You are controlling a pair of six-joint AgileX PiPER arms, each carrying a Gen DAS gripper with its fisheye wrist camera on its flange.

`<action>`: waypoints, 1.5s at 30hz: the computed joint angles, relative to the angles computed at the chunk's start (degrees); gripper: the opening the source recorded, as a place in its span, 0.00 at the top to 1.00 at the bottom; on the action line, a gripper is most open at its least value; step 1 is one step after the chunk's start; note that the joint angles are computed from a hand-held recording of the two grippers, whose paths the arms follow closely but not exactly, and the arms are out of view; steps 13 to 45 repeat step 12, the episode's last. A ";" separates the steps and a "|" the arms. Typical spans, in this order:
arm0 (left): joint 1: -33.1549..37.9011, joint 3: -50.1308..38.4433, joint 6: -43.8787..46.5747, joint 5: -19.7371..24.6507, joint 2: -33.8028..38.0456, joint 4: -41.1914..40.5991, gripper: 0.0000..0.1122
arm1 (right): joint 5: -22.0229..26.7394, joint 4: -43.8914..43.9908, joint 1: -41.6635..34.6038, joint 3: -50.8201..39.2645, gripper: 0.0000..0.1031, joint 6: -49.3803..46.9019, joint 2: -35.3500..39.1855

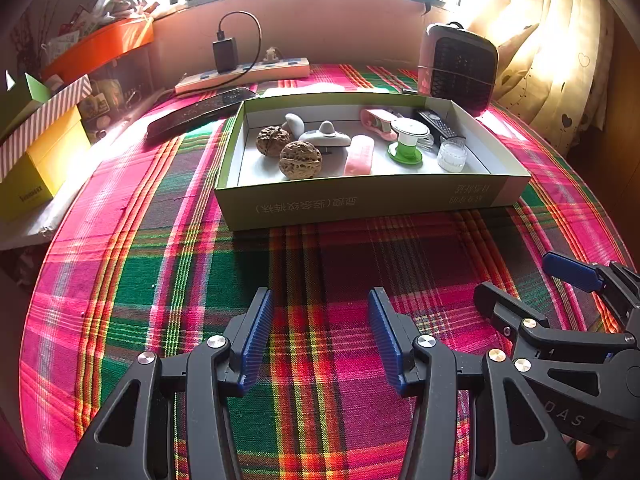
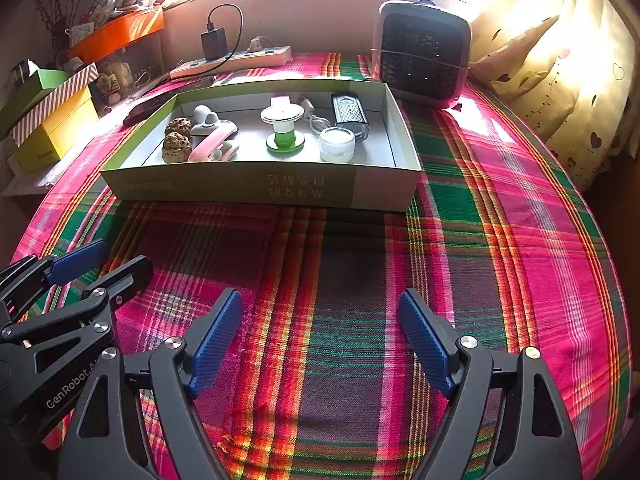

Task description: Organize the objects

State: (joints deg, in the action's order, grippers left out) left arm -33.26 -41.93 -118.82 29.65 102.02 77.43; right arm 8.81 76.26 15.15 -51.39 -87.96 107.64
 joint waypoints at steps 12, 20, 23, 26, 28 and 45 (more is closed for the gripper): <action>0.02 0.05 -0.12 -0.02 0.02 0.13 0.57 | -0.13 0.51 0.15 0.15 0.21 -0.44 -0.03; 0.02 0.05 -0.12 -0.02 0.02 0.13 0.57 | -0.13 0.51 0.15 0.15 0.21 -0.44 -0.03; 0.02 0.05 -0.12 -0.02 0.02 0.13 0.57 | -0.13 0.51 0.15 0.15 0.21 -0.44 -0.03; 0.02 0.05 -0.12 -0.02 0.02 0.13 0.57 | -0.13 0.51 0.15 0.15 0.21 -0.44 -0.03; 0.02 0.05 -0.12 -0.02 0.02 0.13 0.57 | -0.13 0.51 0.15 0.15 0.21 -0.44 -0.03; 0.02 0.05 -0.12 -0.02 0.02 0.13 0.57 | -0.13 0.51 0.15 0.15 0.21 -0.44 -0.03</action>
